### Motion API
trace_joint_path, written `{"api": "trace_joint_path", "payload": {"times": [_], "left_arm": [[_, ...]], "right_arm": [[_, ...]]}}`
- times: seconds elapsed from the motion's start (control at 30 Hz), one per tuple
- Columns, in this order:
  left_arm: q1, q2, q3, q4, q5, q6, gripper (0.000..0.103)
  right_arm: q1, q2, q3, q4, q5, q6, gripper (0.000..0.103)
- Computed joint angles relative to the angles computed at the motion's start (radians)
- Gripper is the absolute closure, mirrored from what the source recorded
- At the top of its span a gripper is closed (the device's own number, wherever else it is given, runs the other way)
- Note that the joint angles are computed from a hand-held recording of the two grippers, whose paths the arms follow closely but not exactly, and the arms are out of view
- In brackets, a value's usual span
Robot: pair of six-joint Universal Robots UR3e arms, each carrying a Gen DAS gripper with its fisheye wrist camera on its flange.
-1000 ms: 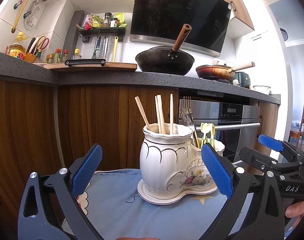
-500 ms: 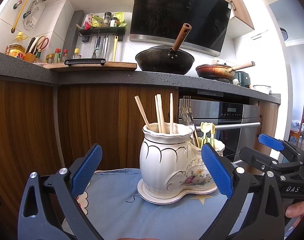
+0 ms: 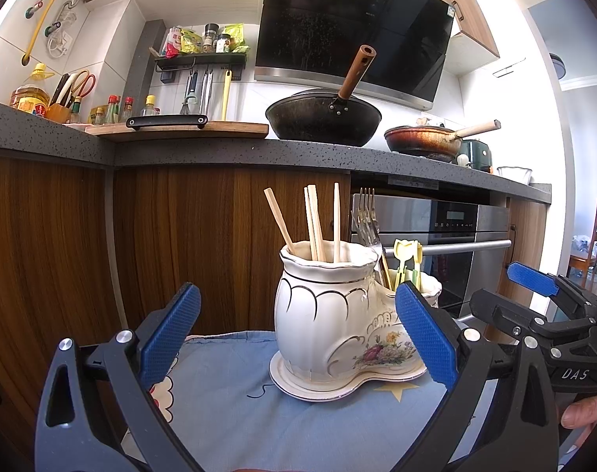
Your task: Organize utensils
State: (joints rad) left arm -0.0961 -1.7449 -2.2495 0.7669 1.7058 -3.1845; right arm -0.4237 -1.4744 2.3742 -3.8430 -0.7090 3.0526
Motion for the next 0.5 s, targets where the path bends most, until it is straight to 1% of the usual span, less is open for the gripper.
{"api": "trace_joint_path", "payload": {"times": [0.5], "left_arm": [[0.001,0.0,0.002,-0.013,-0.001,0.002,0.005]], "right_arm": [[0.0,0.002,0.0,-0.004,0.001,0.001,0.005]]}}
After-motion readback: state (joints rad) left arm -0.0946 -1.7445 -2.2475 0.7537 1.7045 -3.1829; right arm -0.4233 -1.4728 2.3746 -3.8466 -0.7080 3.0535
